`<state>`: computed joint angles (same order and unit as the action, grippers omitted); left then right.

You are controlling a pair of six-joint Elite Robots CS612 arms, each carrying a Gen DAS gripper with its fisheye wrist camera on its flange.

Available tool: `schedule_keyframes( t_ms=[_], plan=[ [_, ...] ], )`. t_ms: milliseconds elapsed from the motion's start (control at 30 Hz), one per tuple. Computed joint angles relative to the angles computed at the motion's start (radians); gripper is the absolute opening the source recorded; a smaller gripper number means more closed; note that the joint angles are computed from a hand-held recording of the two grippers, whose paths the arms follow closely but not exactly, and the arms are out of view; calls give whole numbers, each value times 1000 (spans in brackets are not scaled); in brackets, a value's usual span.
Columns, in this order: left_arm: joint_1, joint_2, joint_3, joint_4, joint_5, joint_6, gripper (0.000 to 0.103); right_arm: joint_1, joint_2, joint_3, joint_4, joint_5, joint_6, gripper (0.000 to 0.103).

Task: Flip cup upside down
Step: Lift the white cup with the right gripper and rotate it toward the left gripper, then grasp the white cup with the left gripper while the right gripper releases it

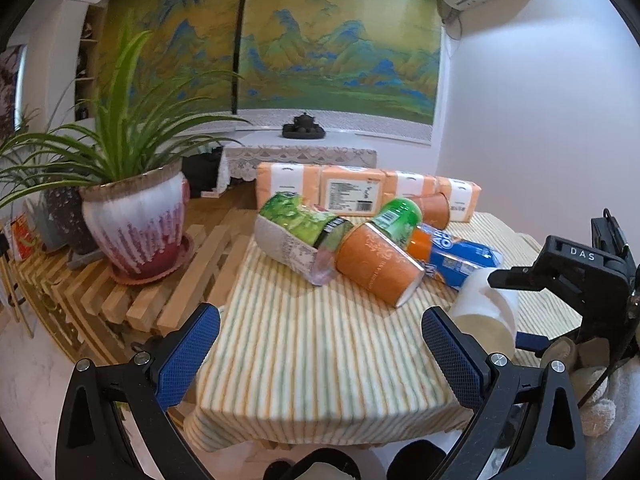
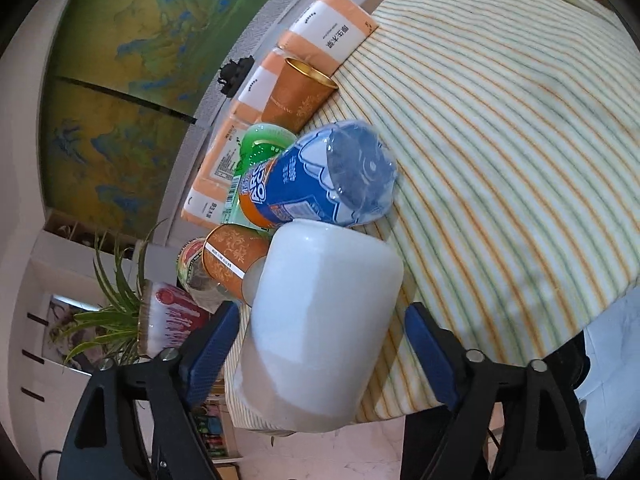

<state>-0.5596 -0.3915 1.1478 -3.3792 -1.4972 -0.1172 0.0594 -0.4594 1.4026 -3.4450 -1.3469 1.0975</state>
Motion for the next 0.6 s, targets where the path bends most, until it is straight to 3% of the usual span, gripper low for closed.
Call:
schedule_keyframes(
  t_ms=[133,267,500,600],
  plan=[
    [-4,-5,-17,53,-52,59,102,-6,-11,31,-27,8,-31,86],
    [-9,-5,-66,174,-145,158,102,-18,-24,75,-79,21,-61,86],
    [-30,44,-283,597,-297,345,102,-22,-65,171,-127,-60,-174,86],
    [-55,88,-404,792,-270,434,102,-32,-74,204,-157,-61,-168,86]
  ],
)
